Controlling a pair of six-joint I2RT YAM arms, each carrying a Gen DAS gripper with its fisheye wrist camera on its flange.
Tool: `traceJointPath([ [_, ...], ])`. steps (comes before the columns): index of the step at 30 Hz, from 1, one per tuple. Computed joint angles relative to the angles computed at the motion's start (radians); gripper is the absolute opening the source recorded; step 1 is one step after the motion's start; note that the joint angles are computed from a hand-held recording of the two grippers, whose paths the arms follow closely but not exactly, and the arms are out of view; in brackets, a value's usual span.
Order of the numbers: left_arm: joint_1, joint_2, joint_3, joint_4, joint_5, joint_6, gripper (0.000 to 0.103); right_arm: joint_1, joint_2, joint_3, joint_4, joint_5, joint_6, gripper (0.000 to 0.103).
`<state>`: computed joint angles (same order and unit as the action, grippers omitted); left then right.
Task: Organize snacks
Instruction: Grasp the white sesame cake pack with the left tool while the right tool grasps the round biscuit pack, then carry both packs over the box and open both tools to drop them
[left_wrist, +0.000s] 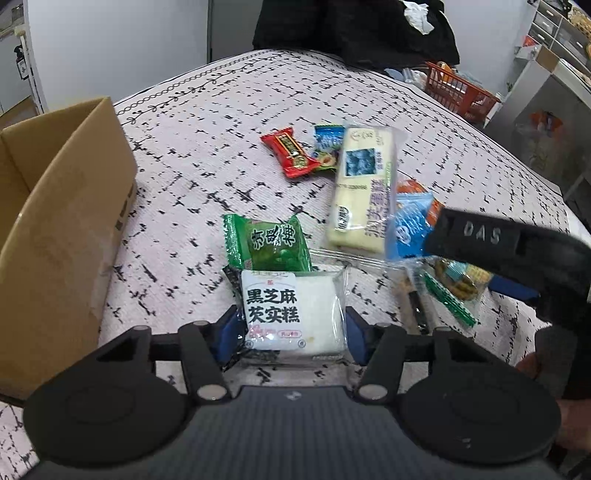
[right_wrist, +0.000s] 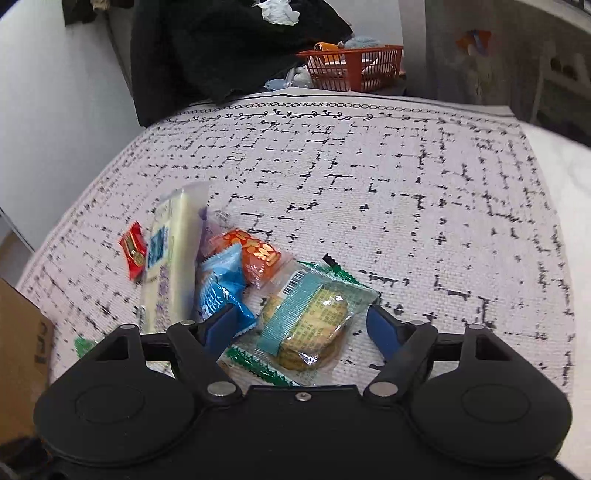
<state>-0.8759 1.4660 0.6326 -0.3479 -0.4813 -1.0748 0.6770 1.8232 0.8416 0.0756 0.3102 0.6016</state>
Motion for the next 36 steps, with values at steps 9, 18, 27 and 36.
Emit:
traceJointPath([
  [9, 0.004, -0.11, -0.027, -0.082, -0.018, -0.009, 0.056, 0.042, -0.035, -0.004, -0.129, 0.137, 0.043, 0.074],
  [18, 0.015, -0.168, -0.049, -0.108, -0.021, -0.002, 0.056, 0.03, 0.004, 0.029, -0.1, 0.156, -0.02, 0.08],
  [27, 0.042, -0.189, -0.057, -0.094, -0.013, 0.008, 0.056, 0.043, 0.03, 0.027, -0.07, 0.175, -0.078, 0.048],
  [36, 0.044, -0.312, -0.01, -0.202, -0.027, 0.096, 0.056, 0.057, -0.09, -0.037, -0.078, 0.166, -0.07, 0.048],
])
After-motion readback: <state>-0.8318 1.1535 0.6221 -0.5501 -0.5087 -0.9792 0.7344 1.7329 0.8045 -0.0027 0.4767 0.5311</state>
